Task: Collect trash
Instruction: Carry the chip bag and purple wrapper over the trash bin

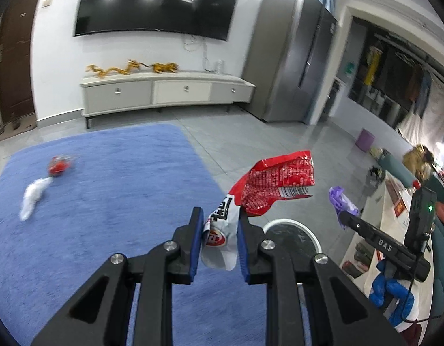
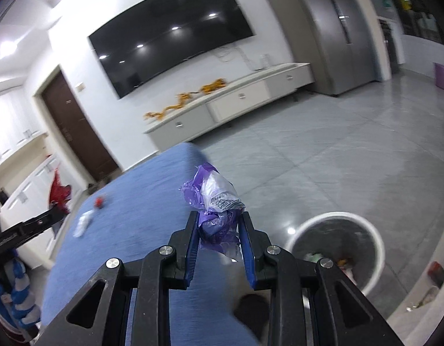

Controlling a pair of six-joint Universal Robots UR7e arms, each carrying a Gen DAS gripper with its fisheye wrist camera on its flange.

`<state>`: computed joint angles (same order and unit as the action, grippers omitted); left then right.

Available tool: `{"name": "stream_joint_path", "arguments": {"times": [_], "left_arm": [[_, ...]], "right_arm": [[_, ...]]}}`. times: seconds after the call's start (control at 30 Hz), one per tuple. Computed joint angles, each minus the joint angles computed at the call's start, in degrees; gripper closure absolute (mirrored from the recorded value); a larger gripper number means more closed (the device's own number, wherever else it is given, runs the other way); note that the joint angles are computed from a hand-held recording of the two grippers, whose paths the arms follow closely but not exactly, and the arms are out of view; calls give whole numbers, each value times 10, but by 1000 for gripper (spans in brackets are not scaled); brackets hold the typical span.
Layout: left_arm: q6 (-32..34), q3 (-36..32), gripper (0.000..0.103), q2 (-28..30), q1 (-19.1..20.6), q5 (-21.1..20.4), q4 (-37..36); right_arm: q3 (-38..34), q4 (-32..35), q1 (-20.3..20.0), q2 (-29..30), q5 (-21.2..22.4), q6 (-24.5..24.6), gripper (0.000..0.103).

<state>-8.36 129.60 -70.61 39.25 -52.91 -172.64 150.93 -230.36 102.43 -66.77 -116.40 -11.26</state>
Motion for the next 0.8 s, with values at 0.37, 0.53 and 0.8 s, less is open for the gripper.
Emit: {"name": "stream_joint_path", "arguments": {"times": [0.37,0.53,0.8], "left_arm": [[50,-120,82,189,7,-90,16],[57,-187,82,274,16,-119,59],[54,-291,79,385,27,-135,121]], "right_arm": [[41,-6,-130,-63,-17,10,78],[54,12,-184,-79,-38,13,78],[13,87,-236,-78,-39,18,75]]}}
